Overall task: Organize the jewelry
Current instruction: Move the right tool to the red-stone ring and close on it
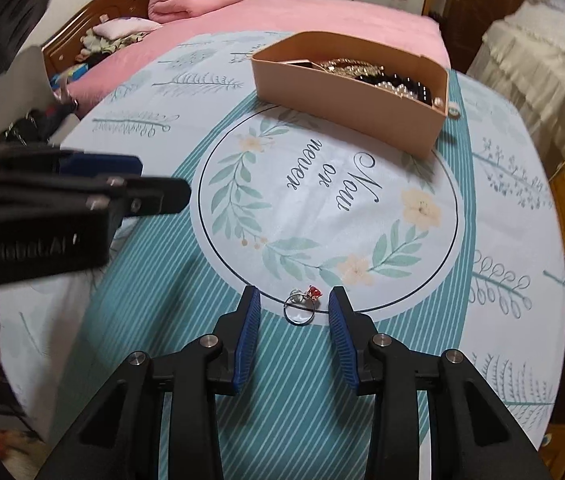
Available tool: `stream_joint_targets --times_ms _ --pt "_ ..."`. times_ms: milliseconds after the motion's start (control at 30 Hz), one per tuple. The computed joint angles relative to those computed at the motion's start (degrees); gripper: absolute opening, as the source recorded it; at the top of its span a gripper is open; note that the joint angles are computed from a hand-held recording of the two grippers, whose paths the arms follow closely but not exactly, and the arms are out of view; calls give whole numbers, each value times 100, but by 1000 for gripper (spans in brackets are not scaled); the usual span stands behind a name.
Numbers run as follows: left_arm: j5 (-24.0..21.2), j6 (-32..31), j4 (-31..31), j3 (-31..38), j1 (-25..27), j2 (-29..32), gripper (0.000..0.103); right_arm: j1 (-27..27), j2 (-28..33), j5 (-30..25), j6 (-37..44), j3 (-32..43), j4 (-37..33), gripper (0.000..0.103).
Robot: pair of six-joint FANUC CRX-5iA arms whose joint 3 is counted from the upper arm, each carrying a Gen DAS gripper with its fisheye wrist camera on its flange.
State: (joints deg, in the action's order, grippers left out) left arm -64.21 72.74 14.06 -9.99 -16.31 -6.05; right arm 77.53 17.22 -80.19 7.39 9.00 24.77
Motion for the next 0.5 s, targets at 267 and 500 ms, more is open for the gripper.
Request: stream_joint_targets --times_ms 267,500 --pt "28 -33 80 -17 4 63 48 129 -63 28 -276 -207 266 33" --pt "21 -58 116 -19 -21 103 48 115 -228 117 -518 -402 276 16"
